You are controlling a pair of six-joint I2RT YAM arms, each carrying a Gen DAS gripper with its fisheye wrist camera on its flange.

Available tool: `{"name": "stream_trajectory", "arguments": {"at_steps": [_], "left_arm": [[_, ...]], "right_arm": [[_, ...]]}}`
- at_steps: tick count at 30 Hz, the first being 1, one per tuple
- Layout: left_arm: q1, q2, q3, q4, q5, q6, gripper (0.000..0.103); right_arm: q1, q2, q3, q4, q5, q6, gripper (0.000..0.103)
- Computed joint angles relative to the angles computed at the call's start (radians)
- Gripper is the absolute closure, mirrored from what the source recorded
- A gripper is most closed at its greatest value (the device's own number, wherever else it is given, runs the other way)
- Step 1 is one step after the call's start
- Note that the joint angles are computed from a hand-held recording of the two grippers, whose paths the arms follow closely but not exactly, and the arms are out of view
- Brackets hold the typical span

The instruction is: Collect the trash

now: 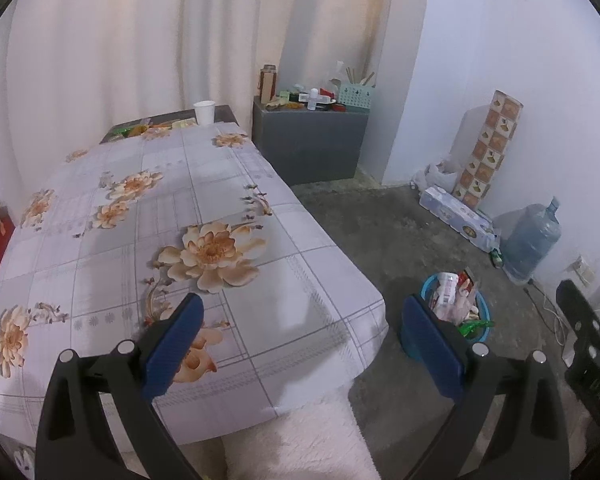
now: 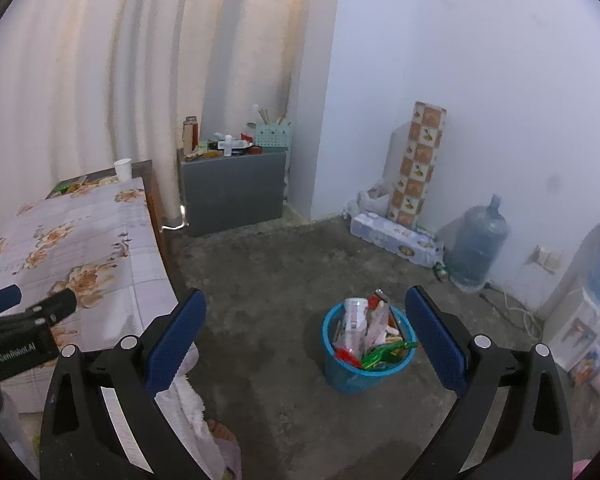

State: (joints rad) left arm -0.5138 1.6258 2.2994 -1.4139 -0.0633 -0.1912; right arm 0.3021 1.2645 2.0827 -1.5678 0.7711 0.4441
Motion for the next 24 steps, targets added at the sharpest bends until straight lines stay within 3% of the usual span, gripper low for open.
{"name": "stream_trajectory", "arguments": {"at_steps": [15,24], "left_arm": [[-0.006,0.017,0.031,-0.031,-0.064,-0.028,0.005],[0.111,-0.036,-0.036,-0.030,-0.082,0.024,0.005]], "right_arm": [[-0.029,-0.005,-0.016,0.002,-0.034,0.010,0.007],[-0.001,-0.011,-0.058,0.036,-0.099,0.006,0.007]]}}
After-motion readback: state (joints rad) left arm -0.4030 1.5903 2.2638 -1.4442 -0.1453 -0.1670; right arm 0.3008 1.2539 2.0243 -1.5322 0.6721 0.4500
